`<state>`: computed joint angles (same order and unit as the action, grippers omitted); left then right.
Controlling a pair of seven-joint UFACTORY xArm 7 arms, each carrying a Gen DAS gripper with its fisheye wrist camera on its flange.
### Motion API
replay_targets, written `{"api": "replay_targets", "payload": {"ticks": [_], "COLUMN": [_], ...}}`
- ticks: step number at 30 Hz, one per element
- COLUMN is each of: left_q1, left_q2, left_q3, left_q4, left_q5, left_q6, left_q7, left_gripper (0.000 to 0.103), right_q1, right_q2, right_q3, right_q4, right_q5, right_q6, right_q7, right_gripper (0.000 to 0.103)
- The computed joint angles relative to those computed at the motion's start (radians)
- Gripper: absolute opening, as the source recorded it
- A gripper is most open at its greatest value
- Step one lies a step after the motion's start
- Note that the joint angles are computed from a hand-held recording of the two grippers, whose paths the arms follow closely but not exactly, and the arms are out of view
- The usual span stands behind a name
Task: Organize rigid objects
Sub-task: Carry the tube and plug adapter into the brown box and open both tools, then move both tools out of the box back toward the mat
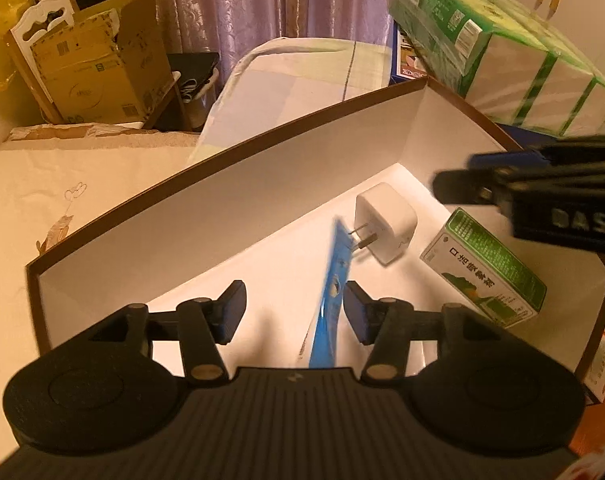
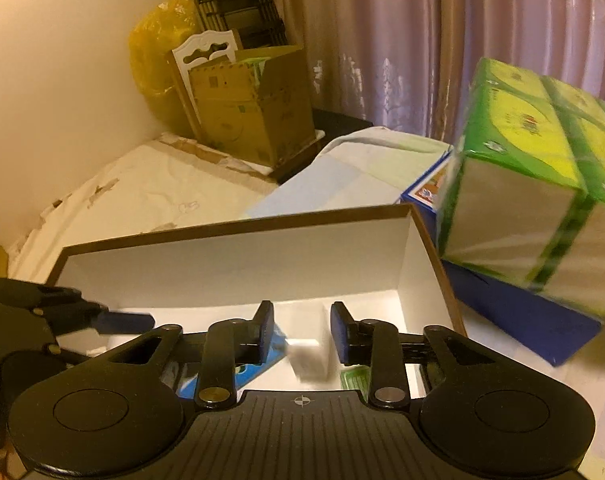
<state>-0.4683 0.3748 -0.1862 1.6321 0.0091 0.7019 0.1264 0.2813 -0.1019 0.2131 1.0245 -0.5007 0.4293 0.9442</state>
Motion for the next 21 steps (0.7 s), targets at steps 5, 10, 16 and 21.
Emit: {"api": "replay_targets", "payload": {"ticks": [5, 10, 16, 21], "left_q1": [0.016, 0.027, 0.042, 0.049], "left_q2": [-0.059, -0.133, -0.226, -0.303], "left_q3": [-0.004, -0.012, -0.021, -0.028], "left_q4": [-0.062, -0.14, -0.228, -0.296], "left_q5": [-0.023, -0.04, -0.084, -0.134], "left_q6": [-0.004, -0.032, -0.063, -0.083], "left_q7": [0.002, 0.01, 0.015, 0.036], "left_gripper": [0.05, 0.056, 0.059, 0.061], "right_q1": [0.012, -0.001, -0.013, -0.019], "right_q2": [-0.08, -0.143, -0.19, -0.254], "right_q3": [0.002, 0.037, 0.078, 0.104], "right_q4": [-0.064, -0.112, -0.127, -0.155], "right_q5": [0.096, 0.129, 0.115, 0.119], "right_q6": [0.027, 0.063, 0.102, 0.111], "right_q7": [-0.052, -0.04, 0.002, 0.049], "right_gripper": [0.047, 0.052, 0.058, 0.062]}}
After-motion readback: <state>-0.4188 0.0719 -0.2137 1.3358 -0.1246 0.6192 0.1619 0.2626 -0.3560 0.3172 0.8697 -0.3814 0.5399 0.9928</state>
